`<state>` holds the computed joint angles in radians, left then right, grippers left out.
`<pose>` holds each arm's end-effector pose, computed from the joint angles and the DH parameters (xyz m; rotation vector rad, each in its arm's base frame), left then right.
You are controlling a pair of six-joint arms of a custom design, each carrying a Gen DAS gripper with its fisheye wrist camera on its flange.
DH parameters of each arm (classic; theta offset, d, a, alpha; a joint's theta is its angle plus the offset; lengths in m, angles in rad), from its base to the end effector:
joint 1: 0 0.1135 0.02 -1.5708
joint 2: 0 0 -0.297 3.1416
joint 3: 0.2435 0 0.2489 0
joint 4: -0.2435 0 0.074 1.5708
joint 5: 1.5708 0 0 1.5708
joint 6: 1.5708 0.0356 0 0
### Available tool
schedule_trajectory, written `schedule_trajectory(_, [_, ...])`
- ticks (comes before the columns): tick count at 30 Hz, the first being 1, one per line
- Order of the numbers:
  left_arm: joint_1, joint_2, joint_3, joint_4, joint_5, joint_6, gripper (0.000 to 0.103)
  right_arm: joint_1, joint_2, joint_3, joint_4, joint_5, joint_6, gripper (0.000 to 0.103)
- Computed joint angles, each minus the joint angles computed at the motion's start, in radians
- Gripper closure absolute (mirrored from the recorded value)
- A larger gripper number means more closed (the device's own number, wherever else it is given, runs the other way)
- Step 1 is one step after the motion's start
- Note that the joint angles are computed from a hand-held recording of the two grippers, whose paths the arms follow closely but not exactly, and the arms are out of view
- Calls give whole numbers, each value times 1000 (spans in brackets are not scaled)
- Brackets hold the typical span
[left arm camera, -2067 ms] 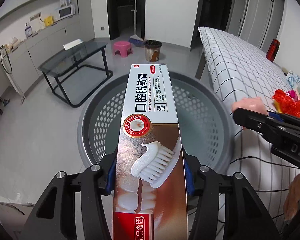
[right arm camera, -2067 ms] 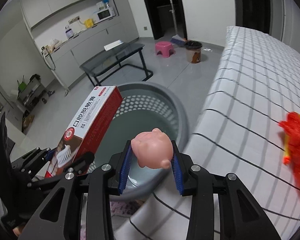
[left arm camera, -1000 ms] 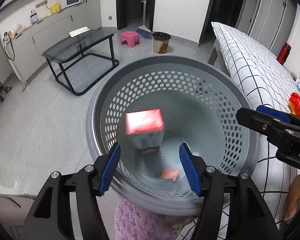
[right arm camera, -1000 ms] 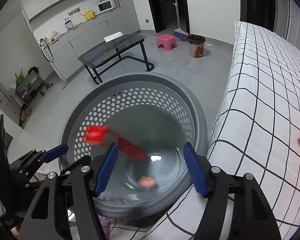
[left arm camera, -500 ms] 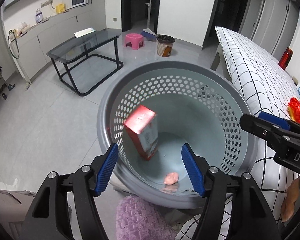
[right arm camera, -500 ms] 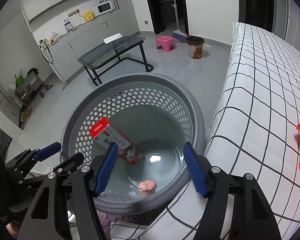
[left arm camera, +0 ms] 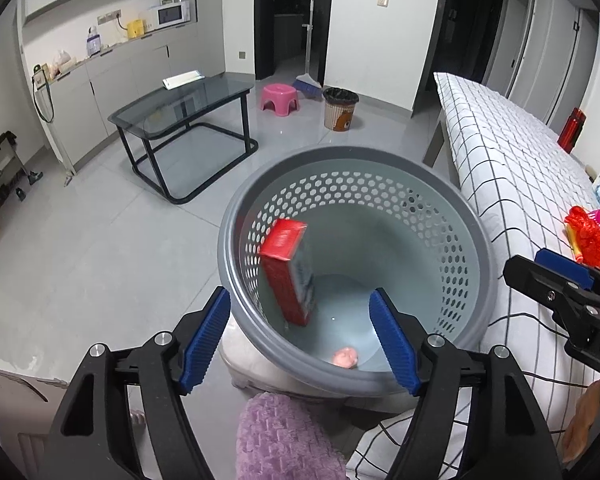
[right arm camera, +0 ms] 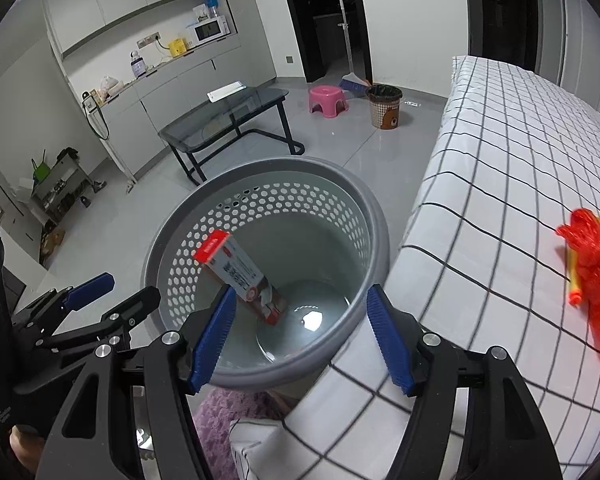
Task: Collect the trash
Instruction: 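Move both open grippers back over the table toward the remaining trash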
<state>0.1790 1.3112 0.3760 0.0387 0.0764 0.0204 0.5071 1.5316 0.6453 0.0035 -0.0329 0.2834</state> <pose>0.2010 0.0336 0.1563 -0.1622 2.4583 -0.0077 0.2417 0.1356 0.1764 -0.2927 2.4749 0.3816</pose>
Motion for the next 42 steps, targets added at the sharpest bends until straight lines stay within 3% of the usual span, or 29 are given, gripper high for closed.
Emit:
schedule_trajectory(8, [-94,-127,-20,-70,-48,-49,27,-45,-164,-113,-22,-5,1,38])
schedule_trajectory(16, [-322,-224,-16,-142,-152,-165,20,-174,-418,-230,-137,-23,-39,37])
schedule_trajectory(22, [-578,-208,14,-159,-279,-297,18,-417,-624,-302,-272,-110,-149,37])
schedule_trajectory(26, [-723,-157,50,-151,-349,-370,15,-745,-711,-318,-384,-257,-349,35])
schedule_trajectory(30, [-860,-65,104,-129,-405,-435,14,-1102,-683,-310,-444,-415,-593,35])
schedule_trajectory(34, [-975,49,180,-115,-442,-494,14,-1397,-547,-274,-440,-530,-799,35])
schedule_trajectory(38, [-1041,130,262,-123,-459,-523,11,-1559,-411,-210,-424,-580,-919,35])
schedule_trajectory(42, [-1110,209,343,-126,-489,-549,9,-1617,-256,-127,-365,-578,-966,35])
